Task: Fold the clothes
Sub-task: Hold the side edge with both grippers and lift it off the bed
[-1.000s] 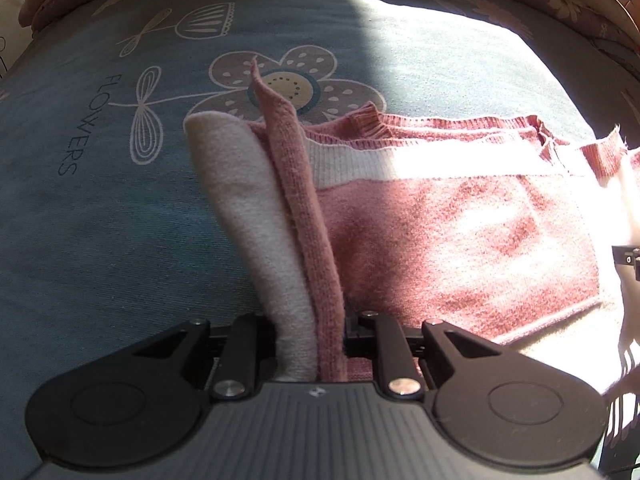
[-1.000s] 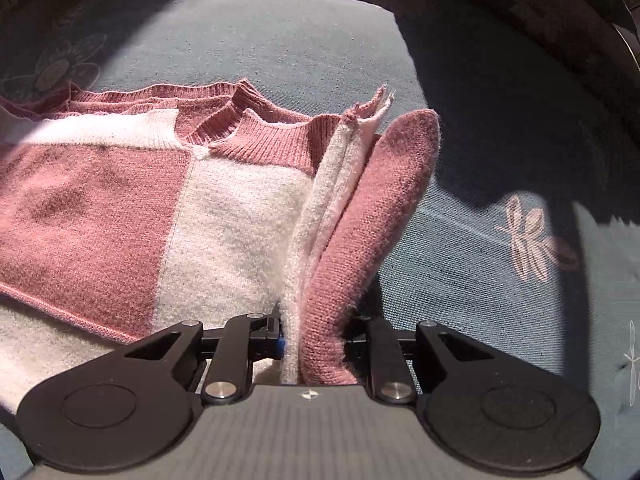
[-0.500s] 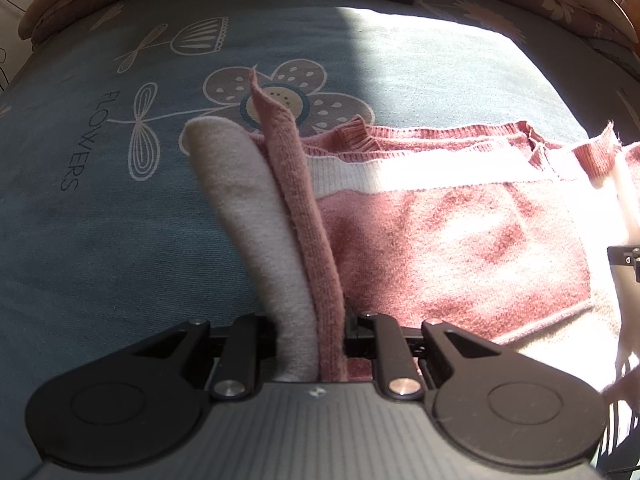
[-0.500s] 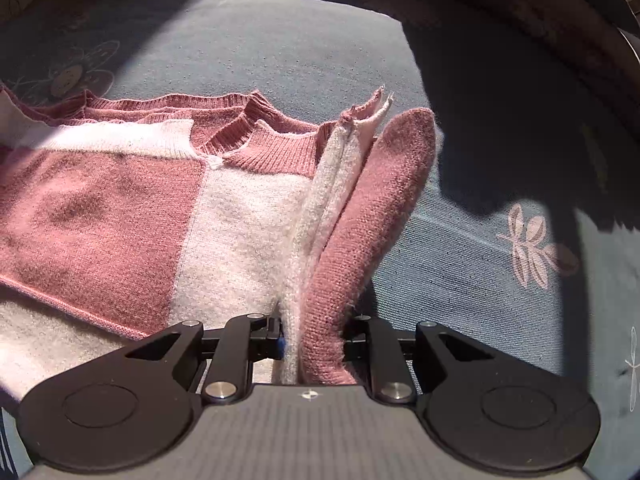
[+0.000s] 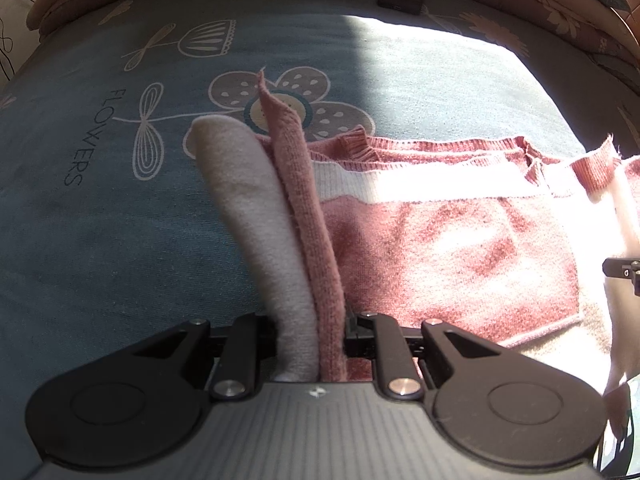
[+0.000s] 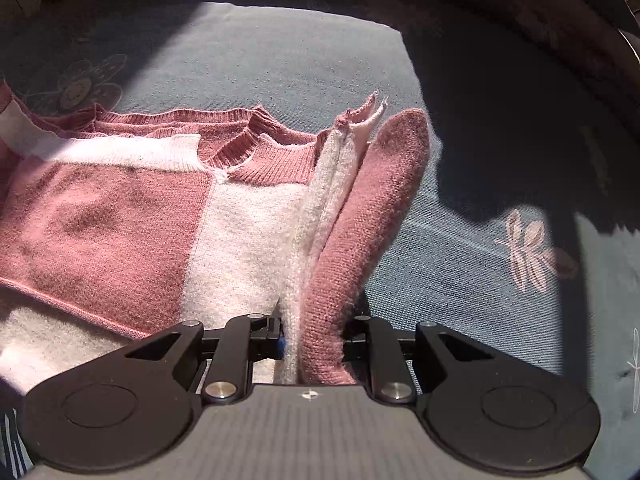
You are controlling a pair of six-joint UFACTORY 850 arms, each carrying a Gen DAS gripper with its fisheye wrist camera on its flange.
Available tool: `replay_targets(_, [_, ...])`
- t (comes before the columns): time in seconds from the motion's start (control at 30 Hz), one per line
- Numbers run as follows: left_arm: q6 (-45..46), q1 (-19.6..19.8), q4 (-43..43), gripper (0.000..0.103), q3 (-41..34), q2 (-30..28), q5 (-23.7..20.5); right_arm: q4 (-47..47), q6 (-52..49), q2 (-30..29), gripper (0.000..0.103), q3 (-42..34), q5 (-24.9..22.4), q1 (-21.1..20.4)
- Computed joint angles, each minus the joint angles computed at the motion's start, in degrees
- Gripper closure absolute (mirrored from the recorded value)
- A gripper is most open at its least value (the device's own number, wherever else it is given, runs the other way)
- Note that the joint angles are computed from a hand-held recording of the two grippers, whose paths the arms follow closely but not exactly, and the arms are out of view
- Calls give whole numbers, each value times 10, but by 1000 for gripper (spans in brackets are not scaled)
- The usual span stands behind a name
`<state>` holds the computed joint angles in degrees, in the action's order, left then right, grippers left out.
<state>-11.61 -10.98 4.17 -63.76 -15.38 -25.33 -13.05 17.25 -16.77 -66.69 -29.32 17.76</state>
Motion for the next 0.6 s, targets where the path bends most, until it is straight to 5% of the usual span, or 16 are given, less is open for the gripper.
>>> replay_targets(0.6, [32,-13,-51,87,-3,38,7,106,-81,47,81,12,20,-20])
